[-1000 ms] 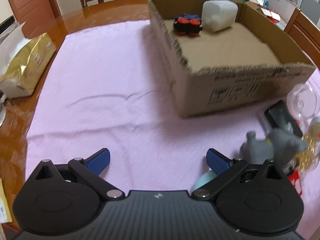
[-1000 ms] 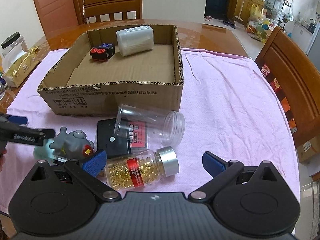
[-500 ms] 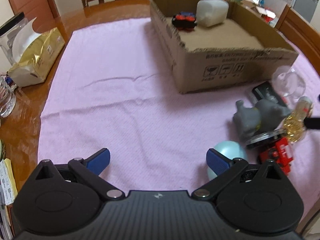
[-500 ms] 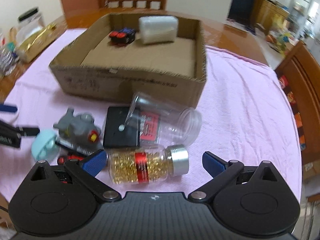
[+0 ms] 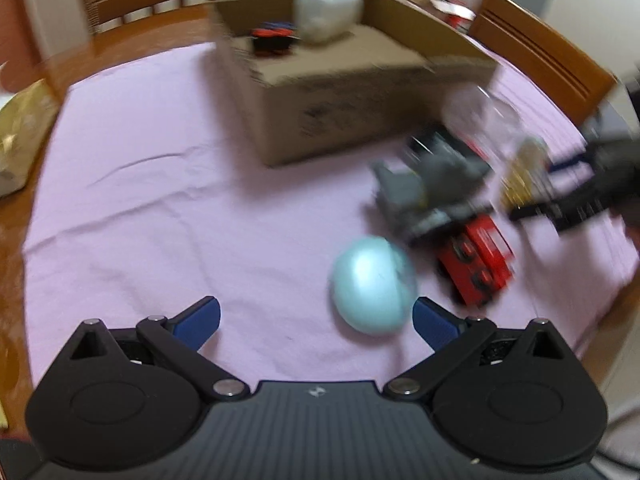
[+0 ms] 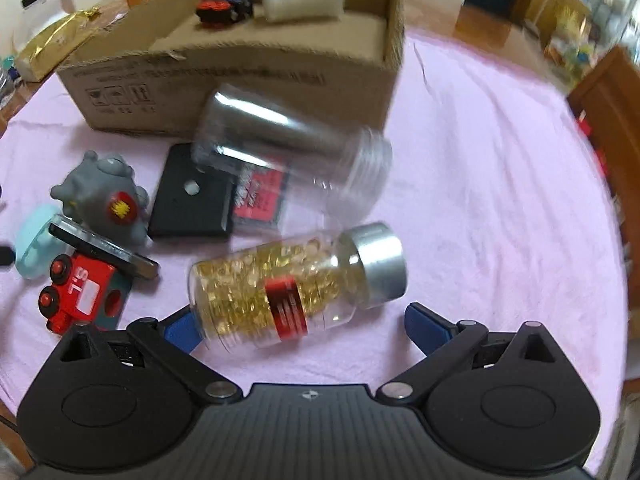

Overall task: Organize rigid objects
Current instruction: 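Grasp the gold capsule bottle with the right tool while the left grasps the pale blue case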

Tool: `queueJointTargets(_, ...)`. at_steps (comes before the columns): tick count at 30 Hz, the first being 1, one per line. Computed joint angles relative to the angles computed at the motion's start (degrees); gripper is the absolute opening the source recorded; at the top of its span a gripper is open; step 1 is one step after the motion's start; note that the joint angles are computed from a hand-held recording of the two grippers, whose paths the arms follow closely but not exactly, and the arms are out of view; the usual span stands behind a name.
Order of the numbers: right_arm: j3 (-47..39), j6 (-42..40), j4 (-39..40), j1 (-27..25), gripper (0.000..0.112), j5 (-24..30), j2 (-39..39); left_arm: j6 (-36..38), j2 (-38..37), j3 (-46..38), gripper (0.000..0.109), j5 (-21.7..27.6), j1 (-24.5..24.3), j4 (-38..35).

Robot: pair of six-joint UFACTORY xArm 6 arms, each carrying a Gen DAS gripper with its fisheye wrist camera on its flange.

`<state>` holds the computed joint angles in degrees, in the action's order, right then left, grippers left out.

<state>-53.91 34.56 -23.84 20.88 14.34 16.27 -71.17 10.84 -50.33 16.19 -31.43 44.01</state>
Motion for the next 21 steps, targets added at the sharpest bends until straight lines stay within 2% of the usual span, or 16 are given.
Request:
queueJointTargets(4,1.9,-1.9,-2.2,-1.1,0.103,-4.7,-0.2,8.0,2.1,-0.4,0.102,-1.2,-0.5,-4.5)
queueJointTargets(7,1.7,-4.4,0.4,-0.8,0.103,-3.9,-0.2,6.5,3.0,-1.5,0.102,0.2,-1.0,-0.8)
queueJointTargets(9,1.4,-4.8,1.2,-0.7,0.103,-3.3,-0.2,3.0,3.6,-2.3,0.103,1.0,-1.2,2.8)
queueJointTargets(14,1.6,-0.2,-2.9,-0.9,0.103,-3.9,-0.3,-5.1,5.5,-5.4,0.103,3.8,-2.1,7.0)
queueJointTargets(21,2.3,0.8,-5.2,-1.5,0.103,-5.8,-0.3,-7.4,7.8,-9.5,0.103,8.2,-3.4,3.9)
